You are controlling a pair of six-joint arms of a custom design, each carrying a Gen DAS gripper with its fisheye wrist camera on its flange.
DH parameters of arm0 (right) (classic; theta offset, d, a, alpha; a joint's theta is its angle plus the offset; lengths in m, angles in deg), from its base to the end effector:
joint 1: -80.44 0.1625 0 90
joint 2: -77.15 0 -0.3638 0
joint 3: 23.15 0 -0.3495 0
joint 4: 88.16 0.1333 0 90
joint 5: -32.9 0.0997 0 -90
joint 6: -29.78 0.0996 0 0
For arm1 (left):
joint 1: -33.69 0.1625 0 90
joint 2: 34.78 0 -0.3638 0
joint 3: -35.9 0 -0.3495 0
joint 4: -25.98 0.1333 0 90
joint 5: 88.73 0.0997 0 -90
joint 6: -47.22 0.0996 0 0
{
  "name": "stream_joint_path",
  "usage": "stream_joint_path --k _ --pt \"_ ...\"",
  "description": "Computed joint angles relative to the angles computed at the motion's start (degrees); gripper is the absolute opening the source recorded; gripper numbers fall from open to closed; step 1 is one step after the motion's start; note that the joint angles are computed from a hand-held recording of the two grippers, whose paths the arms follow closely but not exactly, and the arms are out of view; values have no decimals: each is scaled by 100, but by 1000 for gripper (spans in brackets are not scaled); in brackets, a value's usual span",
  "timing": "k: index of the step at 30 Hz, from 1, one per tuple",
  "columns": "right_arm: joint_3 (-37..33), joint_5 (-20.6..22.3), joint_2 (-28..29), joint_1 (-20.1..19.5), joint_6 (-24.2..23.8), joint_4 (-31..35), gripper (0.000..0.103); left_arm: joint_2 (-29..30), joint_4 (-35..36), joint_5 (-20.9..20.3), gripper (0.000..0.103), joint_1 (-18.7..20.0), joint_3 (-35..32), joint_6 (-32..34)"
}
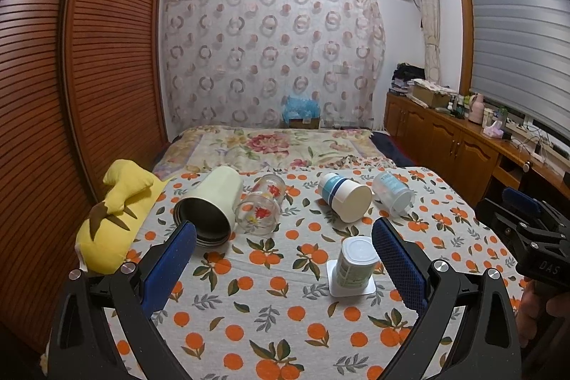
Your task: Flip cup upside down
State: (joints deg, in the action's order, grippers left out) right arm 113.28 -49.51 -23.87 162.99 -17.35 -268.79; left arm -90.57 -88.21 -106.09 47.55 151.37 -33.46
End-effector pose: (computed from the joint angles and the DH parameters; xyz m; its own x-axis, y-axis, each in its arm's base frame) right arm 0.0994 -0.3693 0.3427 -0.7325 -0.4003 0.5507 -0.6803 0.4002 -0.6140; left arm -0.3772 -0.3283 0.0796 -0.7045 -0.1241 -0.6988 0.5884 0.4484 -0.6728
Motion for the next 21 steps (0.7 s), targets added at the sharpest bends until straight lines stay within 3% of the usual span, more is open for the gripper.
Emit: stream_joint_path --k 21 --pt "9 20 -27 -10 -4 19 100 12 56 0 95 -16 -16 -55"
